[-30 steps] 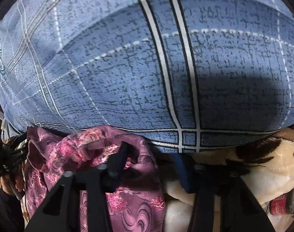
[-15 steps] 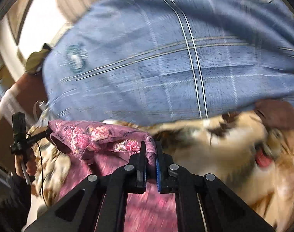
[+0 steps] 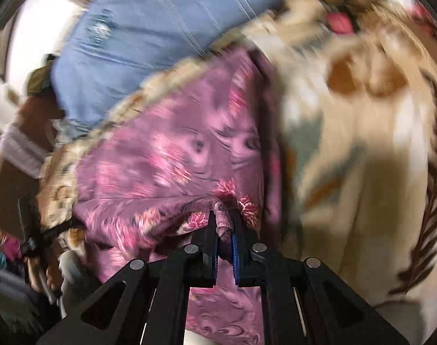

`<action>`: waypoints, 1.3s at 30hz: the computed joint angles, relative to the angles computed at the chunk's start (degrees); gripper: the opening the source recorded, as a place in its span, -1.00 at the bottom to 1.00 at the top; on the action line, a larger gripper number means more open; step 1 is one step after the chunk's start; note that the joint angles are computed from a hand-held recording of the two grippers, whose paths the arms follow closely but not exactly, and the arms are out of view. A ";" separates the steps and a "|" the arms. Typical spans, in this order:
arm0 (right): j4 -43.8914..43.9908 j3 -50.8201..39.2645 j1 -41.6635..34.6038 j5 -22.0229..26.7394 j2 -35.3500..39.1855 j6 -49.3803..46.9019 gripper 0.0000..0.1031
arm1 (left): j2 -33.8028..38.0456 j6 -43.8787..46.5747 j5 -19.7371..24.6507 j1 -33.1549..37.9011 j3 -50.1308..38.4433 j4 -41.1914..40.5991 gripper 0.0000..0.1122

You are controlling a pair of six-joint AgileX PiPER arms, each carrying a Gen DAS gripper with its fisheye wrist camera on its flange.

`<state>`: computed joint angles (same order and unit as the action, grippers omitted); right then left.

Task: Fold small clothes

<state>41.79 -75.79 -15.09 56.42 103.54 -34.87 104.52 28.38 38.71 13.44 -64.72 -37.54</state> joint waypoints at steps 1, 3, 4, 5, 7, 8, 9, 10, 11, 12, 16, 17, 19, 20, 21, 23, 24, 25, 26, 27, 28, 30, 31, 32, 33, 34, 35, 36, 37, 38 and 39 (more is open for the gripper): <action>1.03 1.19 -0.75 0.80 -2.27 -0.50 -0.71 | -3.42 2.72 0.65 1.32 2.32 -3.85 -0.79; 3.25 3.83 -3.05 2.27 -7.29 -1.55 -0.52 | -8.89 7.57 0.72 3.18 6.33 -8.55 -0.26; 3.94 4.96 -4.49 3.45 -9.77 -2.42 -0.21 | -11.50 6.56 0.32 3.50 7.98 -7.66 -0.08; 4.45 6.10 -5.69 3.75 -11.56 -3.30 -0.11 | -13.32 4.45 0.37 3.66 9.14 -6.55 0.05; 5.06 7.85 -7.63 4.55 -14.04 -3.16 -0.06 | -14.09 5.26 2.41 5.06 10.67 -9.76 0.05; 6.28 8.62 -8.35 5.51 -13.93 -3.60 -0.06 | -13.95 5.67 3.50 5.66 11.14 -11.41 0.05; 7.35 8.64 -8.51 6.21 -13.13 -3.63 -0.06 | -13.31 6.06 4.60 5.87 11.36 -13.81 0.05; 8.33 8.99 -8.34 6.49 -11.93 -3.29 -0.06 | -12.44 7.32 5.38 5.82 12.07 -16.57 0.05; 8.48 9.40 -7.85 6.20 -10.72 -2.52 -0.06 | -11.45 7.32 5.70 5.28 12.01 -17.68 0.05; 8.21 10.23 -7.26 5.41 -9.63 -1.33 -0.06 | -10.89 6.26 5.08 3.93 12.46 -18.10 0.05; 9.54 11.79 -6.00 5.76 -6.69 1.35 -0.06 | -9.73 7.11 4.62 1.67 14.13 -21.27 0.05; 10.15 12.13 -5.94 6.10 -6.52 1.22 -0.07 | -9.46 7.47 4.96 1.56 13.97 -22.23 0.05; 11.21 12.73 -5.94 6.75 -6.55 0.98 -0.07 | -9.71 7.52 4.46 1.76 14.56 -23.10 0.05; 11.55 12.72 -5.76 6.65 -6.47 1.29 -0.07 | -9.03 6.53 4.23 1.38 13.81 -22.70 0.05; 12.00 12.55 -5.62 6.51 -6.29 1.43 -0.07 | -8.17 6.13 4.42 1.30 13.24 -22.68 0.05; 12.79 11.60 -5.06 5.81 -5.24 2.61 -0.07 | -4.91 3.72 6.62 1.34 10.97 -23.47 0.03; 13.56 11.14 -4.79 5.65 -4.39 2.88 -0.06 | -3.92 4.34 7.67 1.69 10.59 -24.61 0.02; 14.29 10.49 -4.26 5.36 -3.32 3.29 -0.07 | -2.47 4.42 8.44 1.42 9.72 -25.38 -0.01; 13.96 9.72 -3.56 4.64 -2.50 4.32 -0.07 | -2.21 2.77 7.36 0.74 9.42 -24.19 -0.29; 12.52 9.02 -2.70 3.39 -2.21 5.80 -0.16 | -2.22 -0.72 5.18 -0.76 8.72 -20.96 -0.62; 11.44 8.69 -2.23 2.51 -2.26 6.75 -0.44 | -2.02 -1.98 4.51 -1.77 7.97 -18.98 -0.72; 10.19 7.63 -1.66 2.26 -2.58 8.10 -0.90 | -3.31 -0.18 5.61 -1.14 8.49 -21.42 -0.90; 10.51 7.29 -2.01 2.60 -3.30 7.75 -0.90 | -4.63 0.49 5.83 -0.83 8.84 -21.94 -0.91; 10.31 6.78 -2.29 3.09 -4.28 7.61 -0.90 | -6.96 0.49 6.18 -0.55 9.07 -21.56 -0.92; 9.62 5.99 -2.60 4.14 -5.68 8.01 -0.91 | -8.93 0.68 7.21 0.09 9.30 -21.58 -0.92; 9.83 5.46 -3.30 5.81 -7.04 7.89 -0.91 | -10.73 0.80 8.60 0.83 9.53 -21.56 -0.92; 10.00 5.04 -4.27 8.02 -8.77 7.56 -0.91 | -13.14 0.23 10.50 1.68 9.73 -20.43 -0.92; 8.86 4.68 -4.92 9.53 -10.37 7.95 -0.91 | -14.99 0.04 12.12 2.46 10.03 -19.15 -0.92; 7.97 4.85 -5.37 10.54 -11.91 8.02 -0.92 | -16.49 0.42 13.12 2.93 10.69 -18.33 -0.92; 7.02 5.39 -5.74 11.49 -13.50 7.67 -0.92 | -17.70 0.92 13.54 3.05 11.63 -17.65 -0.92; 4.78 6.68 -5.37 11.82 -15.53 7.74 -0.92 | -18.54 1.20 13.27 2.80 13.05 -16.59 -0.92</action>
<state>46.57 -69.11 -20.45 68.24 88.01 -27.13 85.99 29.58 51.97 16.25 -51.67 -54.13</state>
